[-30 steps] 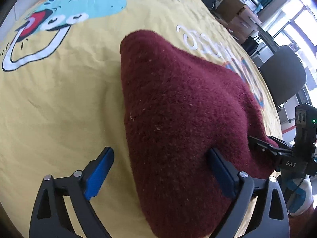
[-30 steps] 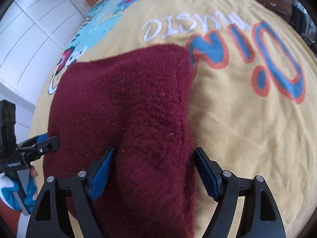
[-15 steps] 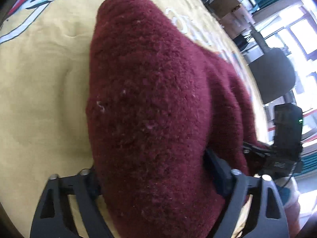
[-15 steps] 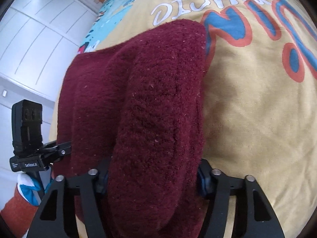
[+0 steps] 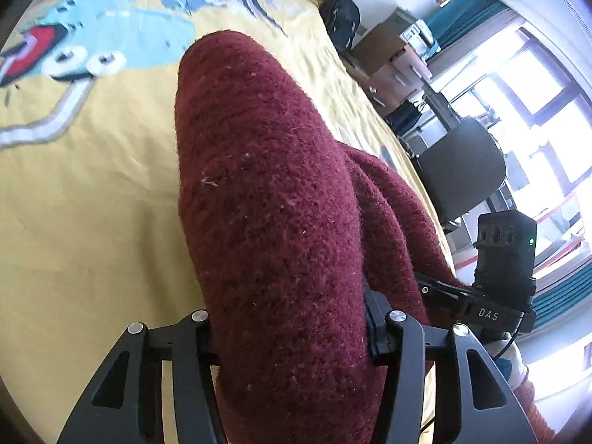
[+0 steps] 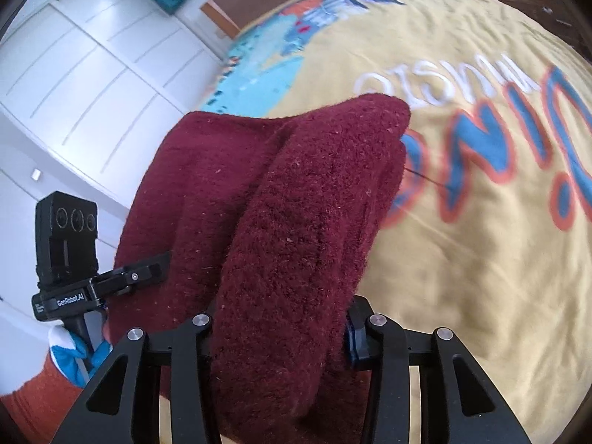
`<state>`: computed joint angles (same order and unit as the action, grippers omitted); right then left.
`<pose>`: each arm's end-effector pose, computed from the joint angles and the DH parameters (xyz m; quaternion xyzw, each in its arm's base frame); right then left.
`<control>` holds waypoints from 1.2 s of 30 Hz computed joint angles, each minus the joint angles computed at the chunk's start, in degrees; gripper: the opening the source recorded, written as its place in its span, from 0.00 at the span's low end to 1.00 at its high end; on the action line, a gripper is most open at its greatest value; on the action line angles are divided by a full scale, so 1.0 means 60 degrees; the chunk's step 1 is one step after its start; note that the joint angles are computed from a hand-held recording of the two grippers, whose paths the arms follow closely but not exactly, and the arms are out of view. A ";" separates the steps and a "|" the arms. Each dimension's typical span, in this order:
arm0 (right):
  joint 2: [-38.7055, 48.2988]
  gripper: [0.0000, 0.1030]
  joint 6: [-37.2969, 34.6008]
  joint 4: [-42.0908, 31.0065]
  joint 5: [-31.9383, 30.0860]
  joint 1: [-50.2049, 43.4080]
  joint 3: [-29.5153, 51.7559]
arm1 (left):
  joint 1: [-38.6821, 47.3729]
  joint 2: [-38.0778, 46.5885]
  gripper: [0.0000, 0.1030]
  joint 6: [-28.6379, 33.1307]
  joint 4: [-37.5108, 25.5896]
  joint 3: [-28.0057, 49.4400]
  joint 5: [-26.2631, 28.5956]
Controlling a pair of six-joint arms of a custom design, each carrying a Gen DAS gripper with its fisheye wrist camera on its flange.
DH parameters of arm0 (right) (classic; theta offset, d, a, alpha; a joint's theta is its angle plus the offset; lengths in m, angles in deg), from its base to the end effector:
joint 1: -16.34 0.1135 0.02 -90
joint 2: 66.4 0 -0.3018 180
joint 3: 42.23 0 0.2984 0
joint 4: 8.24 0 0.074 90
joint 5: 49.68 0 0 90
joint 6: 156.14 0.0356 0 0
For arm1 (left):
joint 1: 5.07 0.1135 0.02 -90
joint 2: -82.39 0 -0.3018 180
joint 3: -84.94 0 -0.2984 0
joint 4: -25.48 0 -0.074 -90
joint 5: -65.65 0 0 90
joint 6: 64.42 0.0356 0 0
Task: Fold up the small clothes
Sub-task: 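Grasp the remaining side with the right gripper and fold it over the stack, then open the right gripper and lift both grippers away from the folded sweater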
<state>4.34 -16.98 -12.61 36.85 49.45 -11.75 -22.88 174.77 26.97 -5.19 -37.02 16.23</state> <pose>0.1882 0.1253 0.1286 0.1172 0.9148 0.2746 0.2720 0.2991 -0.1204 0.1551 0.2267 0.8904 -0.3641 0.1525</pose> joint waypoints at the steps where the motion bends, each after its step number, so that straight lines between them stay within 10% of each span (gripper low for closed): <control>1: 0.0288 0.43 0.0053 0.0208 0.0019 0.0112 0.0122 | 0.0292 -0.0060 0.45 0.0305 -0.0253 0.0051 0.0023; 9: 0.3364 0.43 0.0921 0.2127 -0.0120 0.0760 0.0697 | 0.2097 0.0990 0.51 0.2247 -0.1332 0.0276 -0.0606; 18: 0.2181 0.47 0.0835 0.2100 -0.0088 0.0437 -0.0333 | 0.3437 0.0257 0.66 0.4162 -0.2090 -0.0408 -0.0887; 26: 0.2751 0.58 0.1550 0.2063 0.0965 0.1026 -0.0267 | 0.2542 -0.0139 0.83 0.2922 -0.0192 -0.1597 -0.1970; 36: -0.0054 0.58 0.2931 -0.2058 0.2919 0.2744 0.0009 | 0.2395 -0.2577 0.82 0.2035 -0.0389 -0.2726 -0.2201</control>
